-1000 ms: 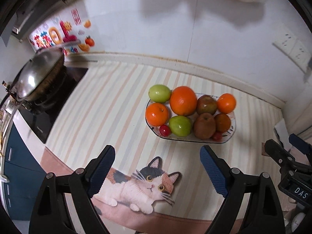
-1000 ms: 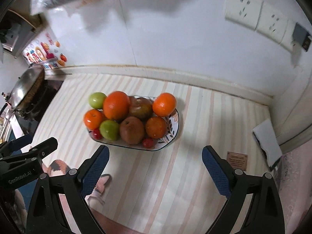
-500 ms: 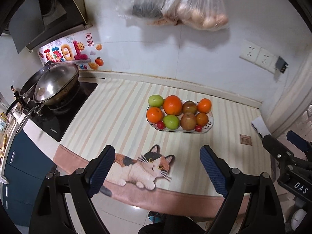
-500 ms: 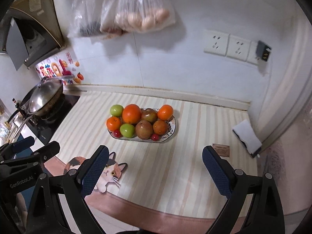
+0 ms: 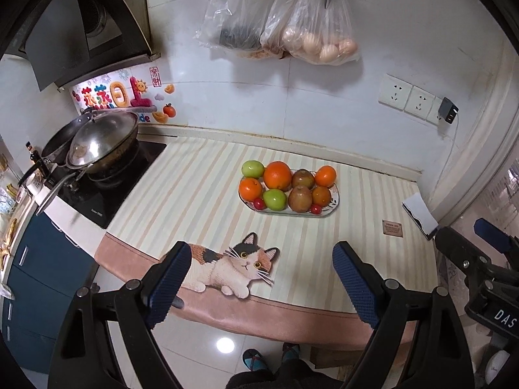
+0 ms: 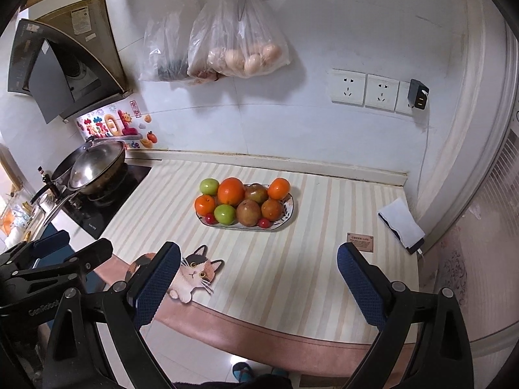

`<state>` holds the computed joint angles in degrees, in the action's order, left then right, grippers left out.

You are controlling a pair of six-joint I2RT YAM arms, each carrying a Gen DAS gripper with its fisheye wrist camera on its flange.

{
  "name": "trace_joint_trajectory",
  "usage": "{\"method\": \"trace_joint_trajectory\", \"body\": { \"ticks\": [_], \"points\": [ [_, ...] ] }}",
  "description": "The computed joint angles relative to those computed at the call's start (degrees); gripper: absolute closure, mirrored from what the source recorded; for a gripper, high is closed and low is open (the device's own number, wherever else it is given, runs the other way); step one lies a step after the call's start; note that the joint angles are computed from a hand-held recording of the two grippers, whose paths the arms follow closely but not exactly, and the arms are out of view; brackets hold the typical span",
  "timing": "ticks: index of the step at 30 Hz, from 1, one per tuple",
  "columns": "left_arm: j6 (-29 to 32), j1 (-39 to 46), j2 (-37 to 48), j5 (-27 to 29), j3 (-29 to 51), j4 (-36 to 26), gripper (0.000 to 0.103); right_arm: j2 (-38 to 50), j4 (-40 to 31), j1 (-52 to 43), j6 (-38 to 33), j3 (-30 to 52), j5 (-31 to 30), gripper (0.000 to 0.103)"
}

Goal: Organize fruits

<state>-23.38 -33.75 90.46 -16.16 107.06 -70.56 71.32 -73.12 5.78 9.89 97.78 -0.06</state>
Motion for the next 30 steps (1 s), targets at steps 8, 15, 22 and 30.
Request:
{"method": "trace_joint_trajectory", "body": {
  "ticks": [8,15,22,30],
  "points": [
    [-1.60,0.86,4.68,-1.97,2.88,1.03,0.014,5.90,4.15,-3.27,-3.49,0.83,-2.67,0.004],
    [-2.19,1.74,9.59,-3.45,5.73,1.16,0.014,12.24,8.60,-5.27,-5.29,1.67,-3.91,0.004],
    [-2.01,2.31,14.71,-4.30,9.14,1.27,0.014,17.21,11.91,-6.04,-6.33,1.43,-4.46,0.004],
    [-2.22,2.93,18.62,-4.07,11.58,1.08,0.014,20.97,14.15,-6.47,-6.85,1.11,-4.92,0.003]
  ]
}}
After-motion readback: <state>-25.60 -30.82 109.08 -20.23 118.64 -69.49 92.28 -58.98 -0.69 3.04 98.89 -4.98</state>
